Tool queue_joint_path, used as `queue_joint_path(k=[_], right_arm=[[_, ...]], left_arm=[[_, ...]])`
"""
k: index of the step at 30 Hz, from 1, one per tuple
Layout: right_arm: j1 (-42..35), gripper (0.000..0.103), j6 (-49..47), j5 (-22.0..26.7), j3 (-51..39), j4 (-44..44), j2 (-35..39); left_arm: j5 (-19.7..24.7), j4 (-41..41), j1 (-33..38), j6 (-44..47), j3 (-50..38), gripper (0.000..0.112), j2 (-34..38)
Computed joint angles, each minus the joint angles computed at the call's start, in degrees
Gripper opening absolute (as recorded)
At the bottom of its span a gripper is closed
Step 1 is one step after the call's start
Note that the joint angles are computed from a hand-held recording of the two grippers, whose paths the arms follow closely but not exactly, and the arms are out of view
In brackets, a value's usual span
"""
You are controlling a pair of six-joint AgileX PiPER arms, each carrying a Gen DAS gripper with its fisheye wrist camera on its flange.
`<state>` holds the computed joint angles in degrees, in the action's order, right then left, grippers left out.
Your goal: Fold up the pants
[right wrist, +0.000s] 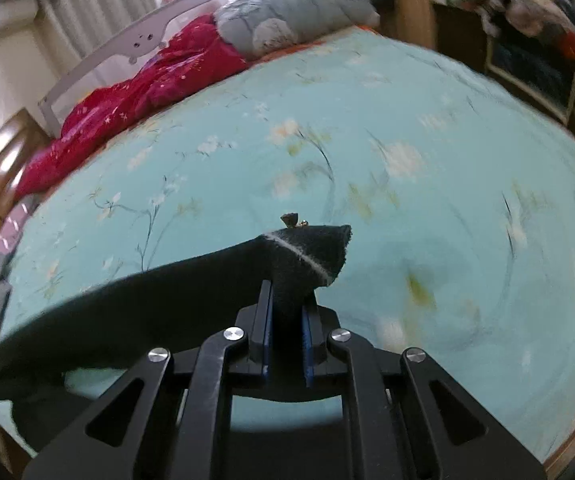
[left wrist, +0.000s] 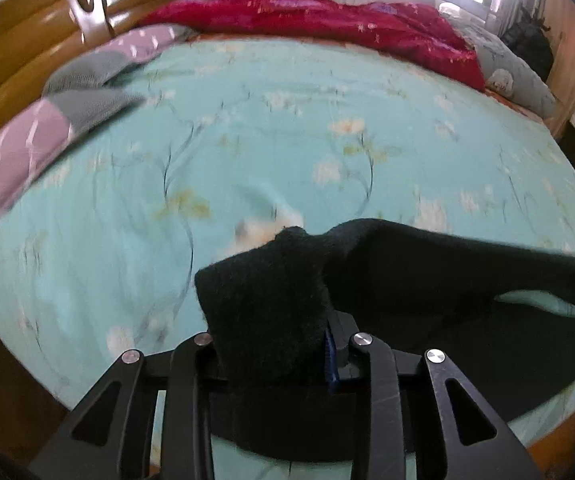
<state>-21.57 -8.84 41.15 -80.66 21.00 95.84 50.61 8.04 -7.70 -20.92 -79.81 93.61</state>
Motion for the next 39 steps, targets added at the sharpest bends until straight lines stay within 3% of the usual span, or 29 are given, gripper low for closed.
queue_joint_path(k=[4,7,9,11,13,18,20,25,29,32,39], right_arm=[[-3.64,0.014,-4.11,-1.83,11.74,5.13,-5.25],[-3.34,0.018,-2.06,-2.31,16.91,2.16,-9.84],[-1.82,0.034,1.85,-1.15,18.03,-3.37,-13.26],[1.25,0.045,9.36,2.4,17.76,-13.56,-16.25],[3.04,0.046,10.88,6.91,17.99,-17.13,-19.63],[3.12,0.061,0.85,13.0,21.79,1.9,-25.97],[6.72,0.062,-0.91,13.94,22.55,10.53,-23.77],[17.24,0.062,-2.49,13.18,23.18,28.4,-12.23],[20.47,0.062,0.03,9.96,23.08,31.74,-7.36],[20.4,0.062,0.81,7.34,24.92,35.25,-6.37],[19.86,0.062,0.54,4.85,28.71,40.32,-8.18]], left_arm=[[-1.22,-1.06,-0.58,0.56,9.0,0.036,-2.52],[-1.51,-2.44,-0.09,2.33,12.86,0.042,-5.7],[-0.33,-6.78,2.65,6.98,14.79,0.047,-9.53],[1.88,-9.22,5.88,9.75,17.22,0.062,-14.0],[4.06,-14.94,10.78,13.96,19.71,0.064,-18.55],[8.58,-34.03,22.2,22.19,22.51,0.066,-22.75],[10.14,-41.72,24.76,25.36,22.67,0.073,-21.09],[10.46,-51.09,26.64,24.91,24.54,0.075,-17.16],[10.45,-55.8,28.05,24.4,24.95,0.077,-14.17],[12.9,-56.85,27.66,22.69,25.02,0.077,-12.9],[14.8,-58.0,30.37,19.43,28.69,0.08,-19.45]])
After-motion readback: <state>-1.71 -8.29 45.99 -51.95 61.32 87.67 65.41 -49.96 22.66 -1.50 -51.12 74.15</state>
